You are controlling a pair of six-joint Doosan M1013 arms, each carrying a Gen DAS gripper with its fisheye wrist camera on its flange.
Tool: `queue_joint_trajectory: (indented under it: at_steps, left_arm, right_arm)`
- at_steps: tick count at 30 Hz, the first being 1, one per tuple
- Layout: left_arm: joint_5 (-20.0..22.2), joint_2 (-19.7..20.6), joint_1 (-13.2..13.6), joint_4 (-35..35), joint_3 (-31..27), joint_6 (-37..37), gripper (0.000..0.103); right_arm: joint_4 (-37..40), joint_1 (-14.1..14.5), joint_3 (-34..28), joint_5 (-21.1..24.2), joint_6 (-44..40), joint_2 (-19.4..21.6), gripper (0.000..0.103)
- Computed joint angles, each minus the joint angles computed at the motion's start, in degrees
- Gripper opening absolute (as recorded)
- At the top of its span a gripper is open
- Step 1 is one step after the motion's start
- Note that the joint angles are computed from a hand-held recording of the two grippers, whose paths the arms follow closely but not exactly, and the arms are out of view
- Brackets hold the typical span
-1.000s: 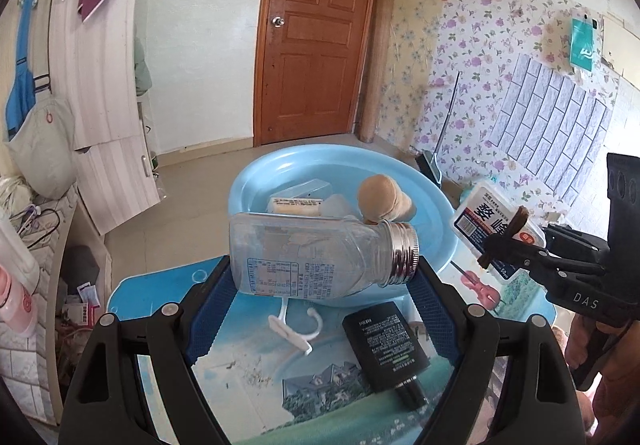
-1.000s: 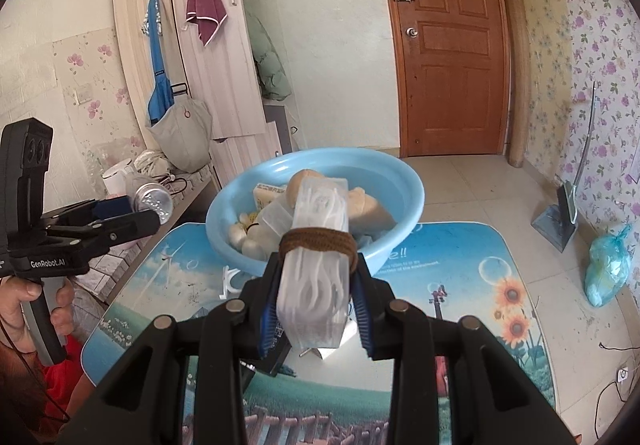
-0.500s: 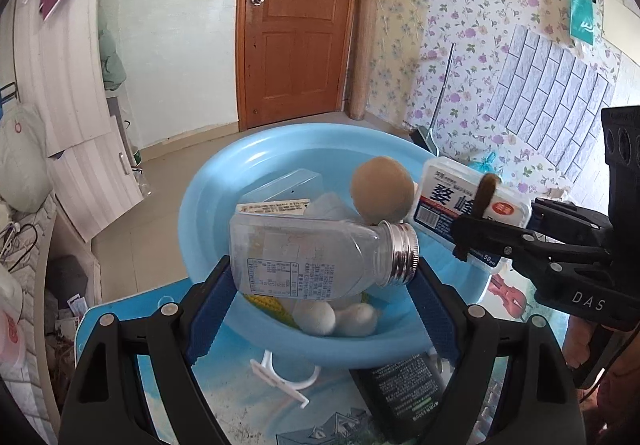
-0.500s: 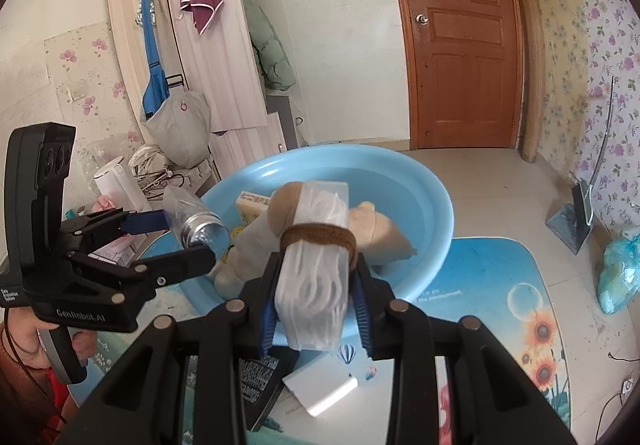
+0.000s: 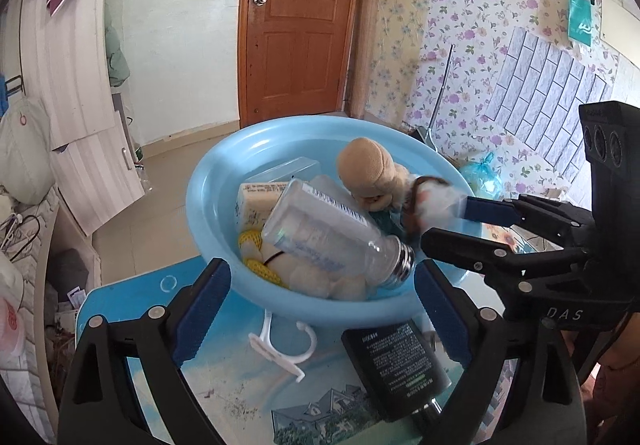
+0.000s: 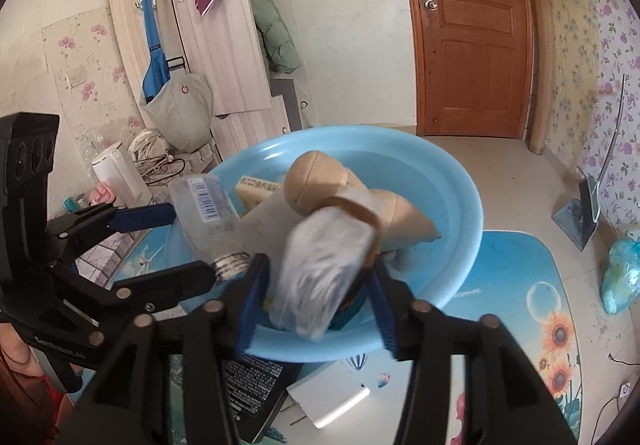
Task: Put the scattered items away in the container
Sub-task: 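Open both grippers to drop the bottle and clear bag into the basin, then withdraw both grippers from the basin back over the table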
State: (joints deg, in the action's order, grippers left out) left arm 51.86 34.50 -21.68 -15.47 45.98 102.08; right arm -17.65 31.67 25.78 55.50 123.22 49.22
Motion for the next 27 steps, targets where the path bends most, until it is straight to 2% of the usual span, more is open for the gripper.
queue_joint_trajectory:
  at_steps: [6, 11, 19, 27]
  left_arm:
    - [-1.4, -2.0, 0.2, 0.0, 3.1, -0.4, 0.093]
    - [-2.6, -4.0, 0.8, 0.1, 6.9, -1.6, 0.094]
    - [-2.7, -6.1, 1.3, 1.6, 11.3, -3.1, 0.094]
    - [-1.7, -6.6, 1.3, 2.4, 13.4, -4.0, 0.094]
  right_arm:
    - [-2.2, 0.7, 1.4, 0.2, 1.1, -1.1, 0.06]
    - [-4.7, 1.2, 5.6, -0.6, 4.2, -3.5, 0.06]
    - [-7.5, 1.8, 10.9, -0.2, 8.3, -6.3, 0.06]
    - [-6.6, 2.1, 13.2, 0.7, 9.4, -7.2, 0.06]
